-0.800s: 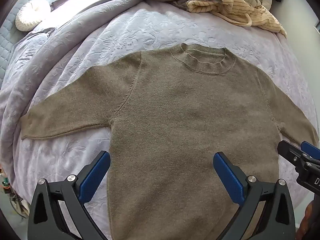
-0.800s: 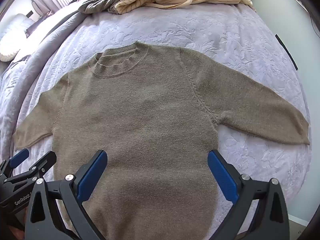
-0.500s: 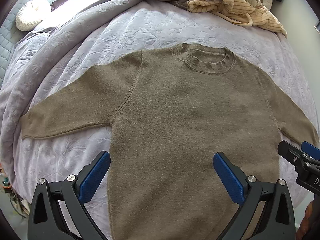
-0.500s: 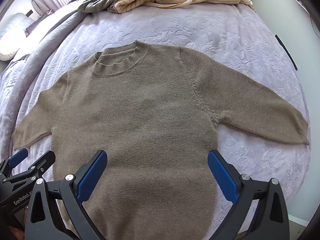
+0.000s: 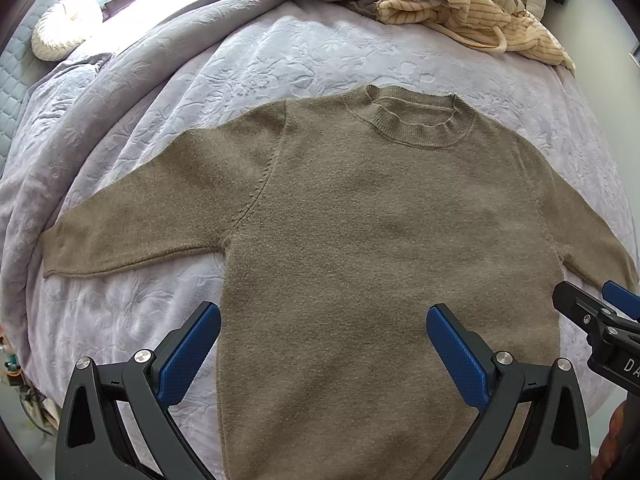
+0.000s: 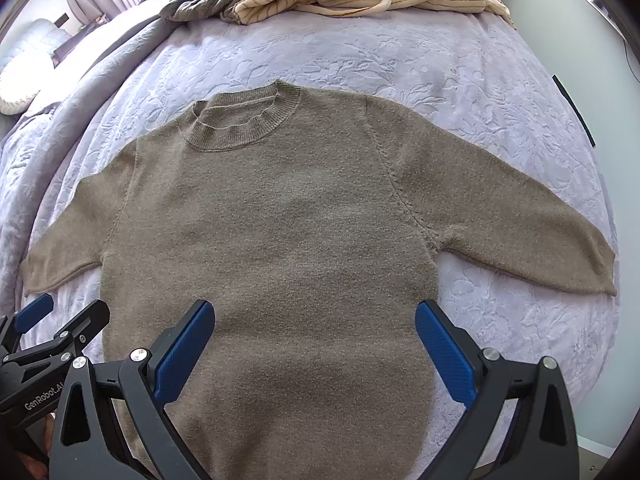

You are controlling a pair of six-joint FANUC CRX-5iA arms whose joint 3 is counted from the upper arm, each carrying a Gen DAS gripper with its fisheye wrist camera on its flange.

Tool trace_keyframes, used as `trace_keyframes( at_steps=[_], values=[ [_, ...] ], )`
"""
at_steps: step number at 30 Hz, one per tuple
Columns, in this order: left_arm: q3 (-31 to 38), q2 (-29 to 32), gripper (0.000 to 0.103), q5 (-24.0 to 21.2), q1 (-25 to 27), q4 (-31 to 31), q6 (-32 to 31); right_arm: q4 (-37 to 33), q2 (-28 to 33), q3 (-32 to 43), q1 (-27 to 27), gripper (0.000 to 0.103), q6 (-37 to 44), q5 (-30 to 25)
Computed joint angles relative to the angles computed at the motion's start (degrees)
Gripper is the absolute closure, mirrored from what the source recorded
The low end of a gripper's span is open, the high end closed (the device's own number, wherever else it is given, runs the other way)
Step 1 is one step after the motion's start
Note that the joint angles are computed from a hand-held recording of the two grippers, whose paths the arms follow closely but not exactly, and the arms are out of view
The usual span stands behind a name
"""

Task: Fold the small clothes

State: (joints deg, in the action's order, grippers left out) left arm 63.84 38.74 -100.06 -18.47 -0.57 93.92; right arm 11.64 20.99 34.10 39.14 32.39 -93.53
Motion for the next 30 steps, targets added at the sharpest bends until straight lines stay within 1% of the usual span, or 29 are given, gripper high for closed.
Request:
trace_keyframes(
  at_steps=[9,23,30],
  values=[
    [-1.67,-0.74,0.0,0.87,0.17,-0.05,-0.1,-0.06,0.63,0.73,-0.04,0.002,0.05,-0.51],
    [-1.4,-0.08,0.0,0.96,0.61,0.33,0.48,-0.67,1.71,1.76,-0.23,0.002,0.72,-1.26],
    [-4.84,-1.55,0.0,3.72,1.13,1.39,0.76,-1.07,2.41,2.46,-0.36,0.002,1.13,-1.76]
  ],
)
